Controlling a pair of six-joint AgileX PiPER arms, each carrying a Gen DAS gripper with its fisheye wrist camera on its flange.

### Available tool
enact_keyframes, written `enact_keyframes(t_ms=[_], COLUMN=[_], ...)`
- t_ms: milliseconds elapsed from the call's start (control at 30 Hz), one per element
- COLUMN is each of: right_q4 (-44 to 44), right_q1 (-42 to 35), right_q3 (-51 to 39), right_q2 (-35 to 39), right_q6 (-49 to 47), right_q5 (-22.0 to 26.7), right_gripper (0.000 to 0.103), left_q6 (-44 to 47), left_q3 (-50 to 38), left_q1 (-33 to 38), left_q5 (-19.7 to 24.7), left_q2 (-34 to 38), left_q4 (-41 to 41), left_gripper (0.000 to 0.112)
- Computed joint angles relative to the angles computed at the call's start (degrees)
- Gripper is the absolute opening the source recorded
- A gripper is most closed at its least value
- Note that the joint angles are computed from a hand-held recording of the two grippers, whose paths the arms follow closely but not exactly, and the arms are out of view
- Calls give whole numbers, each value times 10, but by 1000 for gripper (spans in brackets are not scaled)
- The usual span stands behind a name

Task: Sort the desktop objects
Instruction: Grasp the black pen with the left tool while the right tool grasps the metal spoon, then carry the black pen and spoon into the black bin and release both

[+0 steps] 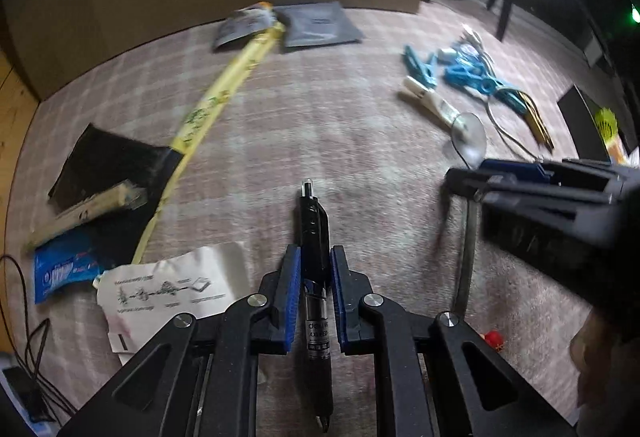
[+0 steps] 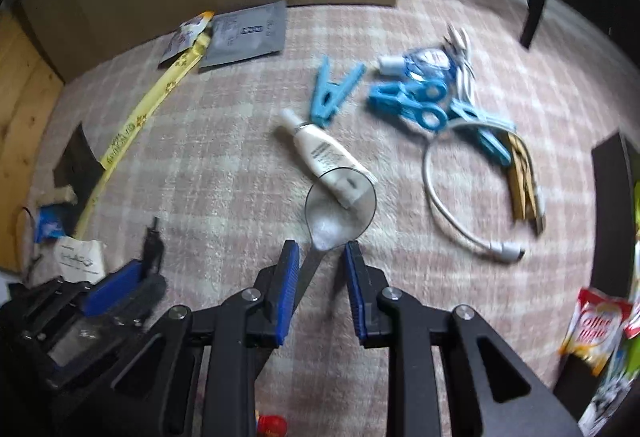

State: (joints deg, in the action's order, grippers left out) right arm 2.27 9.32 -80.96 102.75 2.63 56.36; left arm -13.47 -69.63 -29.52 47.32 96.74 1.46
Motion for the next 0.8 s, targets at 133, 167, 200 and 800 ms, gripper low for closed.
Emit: enact_keyframes(t_ms=[133,167,200,800], right_q4=[-9,26,77,253], right_q1=[16,2,-23,-160], right_q3=[9,5,-3,36], right_q2=[-3,0,5,-120], right_q6=[-8,-27,-49,-183], right_q5=[-24,-18,-3,62], right_gripper=[15,9,8,8], left_q6=[-10,-11,-11,-36], left_q3=[17,18,21,-24], left_q1=[6,5,8,-8], left_q5=[-13,-14,-15,26], left_q2=[-11,-12,-15,-81], left_q4=[-8,-11,-15,-45], left_gripper=[14,14,14,10])
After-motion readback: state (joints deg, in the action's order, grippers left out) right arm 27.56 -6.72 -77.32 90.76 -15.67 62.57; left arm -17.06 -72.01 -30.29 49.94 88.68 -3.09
